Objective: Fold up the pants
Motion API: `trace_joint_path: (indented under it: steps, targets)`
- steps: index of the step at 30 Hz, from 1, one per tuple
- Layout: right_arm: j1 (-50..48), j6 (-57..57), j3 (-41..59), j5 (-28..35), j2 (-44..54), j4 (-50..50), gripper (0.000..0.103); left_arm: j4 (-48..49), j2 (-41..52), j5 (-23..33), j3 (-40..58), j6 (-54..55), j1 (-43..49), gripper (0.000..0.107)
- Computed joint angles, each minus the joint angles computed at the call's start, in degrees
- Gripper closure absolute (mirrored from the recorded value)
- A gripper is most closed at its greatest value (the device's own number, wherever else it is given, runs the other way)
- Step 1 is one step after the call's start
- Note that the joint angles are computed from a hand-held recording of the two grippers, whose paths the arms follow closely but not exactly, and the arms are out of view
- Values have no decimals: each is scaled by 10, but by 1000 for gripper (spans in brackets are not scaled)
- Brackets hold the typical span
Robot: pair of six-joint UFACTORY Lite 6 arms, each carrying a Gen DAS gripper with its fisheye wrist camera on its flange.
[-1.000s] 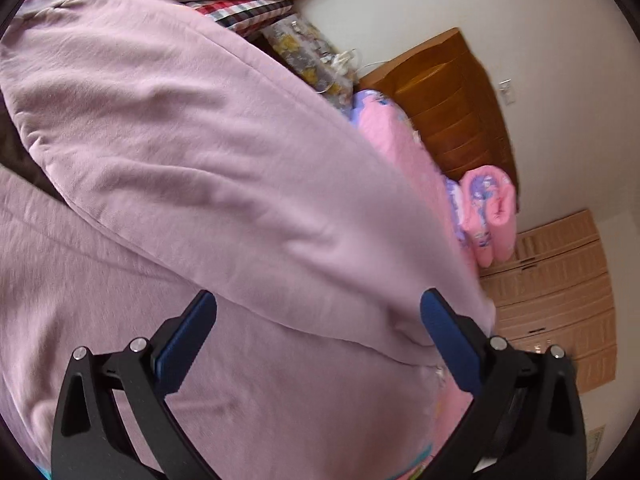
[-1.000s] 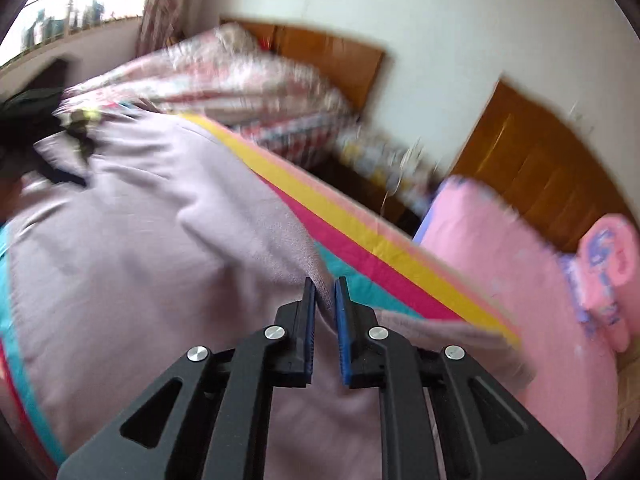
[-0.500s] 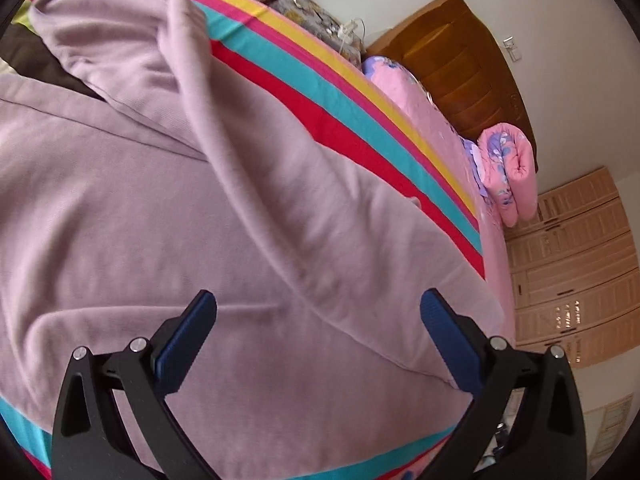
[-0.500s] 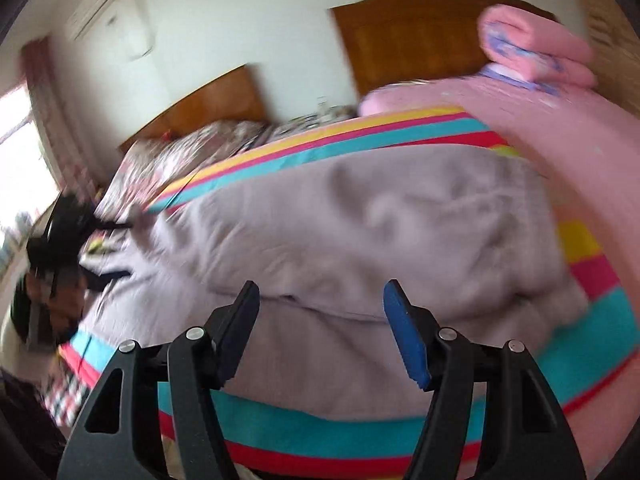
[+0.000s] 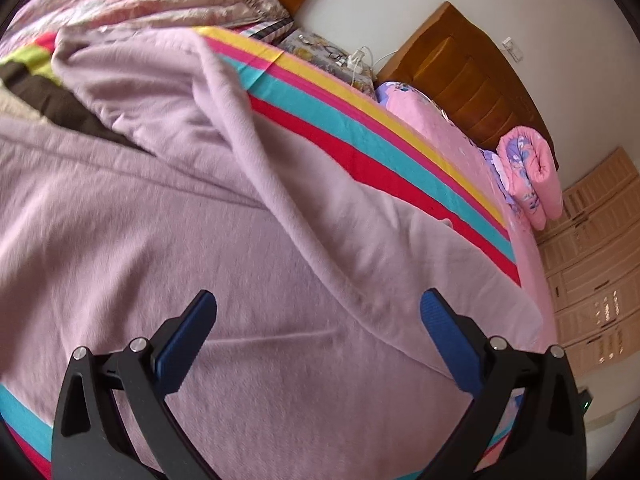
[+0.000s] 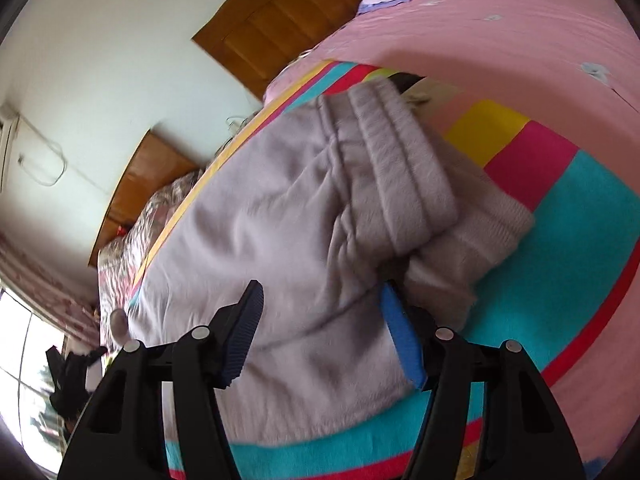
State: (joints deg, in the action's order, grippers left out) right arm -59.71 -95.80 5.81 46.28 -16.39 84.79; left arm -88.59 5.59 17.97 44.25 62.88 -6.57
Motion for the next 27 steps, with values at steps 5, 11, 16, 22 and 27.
trace_joint_path:
  steps: [5,11,16,22,27]
  targets:
    - [14,-29,13,-20,33,53,80,61,65,22,68,-61,13,5]
    - [-7,-40,9,-7,3,46,87,303,144,12,197,-331,-2,5]
    - [-17,-10,15,17,-26,18,87,468,242,30,305,-511,9,71]
    - [73,64,124,9,-4,33,88,522,223,83,421,-516,13,102]
    - [151,169,360,5,113,45,89,456,215,149,540,-483,35,102]
